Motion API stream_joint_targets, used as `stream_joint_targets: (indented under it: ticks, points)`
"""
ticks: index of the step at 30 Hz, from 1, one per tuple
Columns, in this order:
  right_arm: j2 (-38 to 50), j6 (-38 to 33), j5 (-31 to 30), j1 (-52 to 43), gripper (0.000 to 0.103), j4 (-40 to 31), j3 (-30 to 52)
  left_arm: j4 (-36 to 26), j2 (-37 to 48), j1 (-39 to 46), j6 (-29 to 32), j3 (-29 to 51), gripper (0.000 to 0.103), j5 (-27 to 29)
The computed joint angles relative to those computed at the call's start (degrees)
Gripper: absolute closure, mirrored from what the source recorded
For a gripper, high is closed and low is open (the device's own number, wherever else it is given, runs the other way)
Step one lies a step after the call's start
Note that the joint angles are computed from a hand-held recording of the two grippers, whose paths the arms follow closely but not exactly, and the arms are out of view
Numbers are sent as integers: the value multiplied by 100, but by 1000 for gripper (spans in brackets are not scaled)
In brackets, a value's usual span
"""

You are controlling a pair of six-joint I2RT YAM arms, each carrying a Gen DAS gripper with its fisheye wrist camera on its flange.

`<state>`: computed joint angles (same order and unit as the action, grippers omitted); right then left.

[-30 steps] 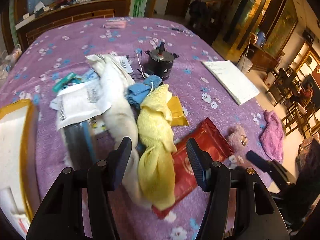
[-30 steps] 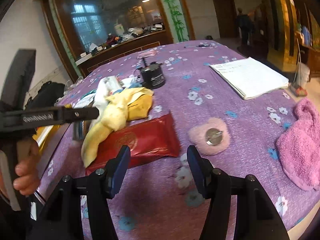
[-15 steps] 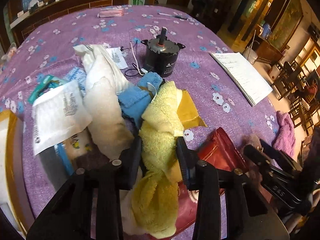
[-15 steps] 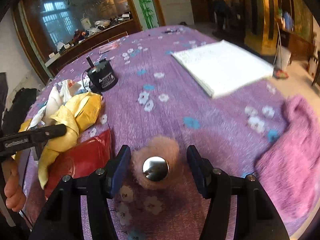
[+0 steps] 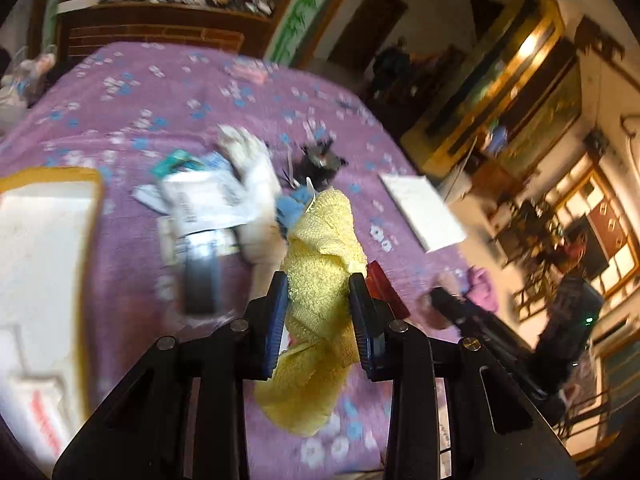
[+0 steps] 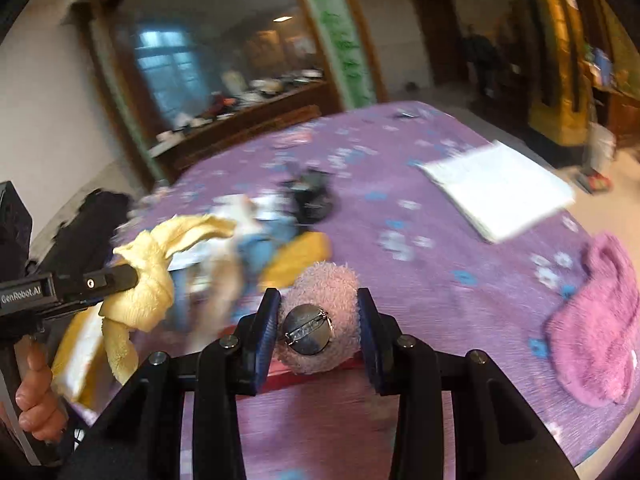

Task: Organize soft objects
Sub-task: 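Grasp the yellow towel with the left tool while the right grasps the pink fuzzy ball, then lower the towel and pink ball into the foam tray and release both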

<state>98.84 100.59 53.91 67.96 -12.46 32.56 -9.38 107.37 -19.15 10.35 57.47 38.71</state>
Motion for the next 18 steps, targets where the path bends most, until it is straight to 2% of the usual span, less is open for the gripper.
stream_joint_targets:
  ticks: [2,4,7,9,11,14,18]
  points:
    - [68,-608,0,26,65,340,282,-231,-416,488,225,-249,73,178]
    - [268,-1476,-130,-24,65,1007,595,-535,-756,1100,497,-411,73,310]
    - [774,-2771,-551,-123,65,2039,1213,-1026,-905,2034,970,-351,73,563]
    - [1168,-3451,-887,-191,66,2384,1779,-1189,-868,2553,1167,-226,73,666]
    - [1491,-3906,-1105,-240,66,2425,2289,-1394,-662,2945,1278,46,73,776]
    - [1932,-4521,-1515,-430,66,2417,3006,-1322,-411,3253,1190,285,73,830]
    - [2454,-4991,-2116,-802,66,2438,3715,-1180,151,3413,970,732,73,762]
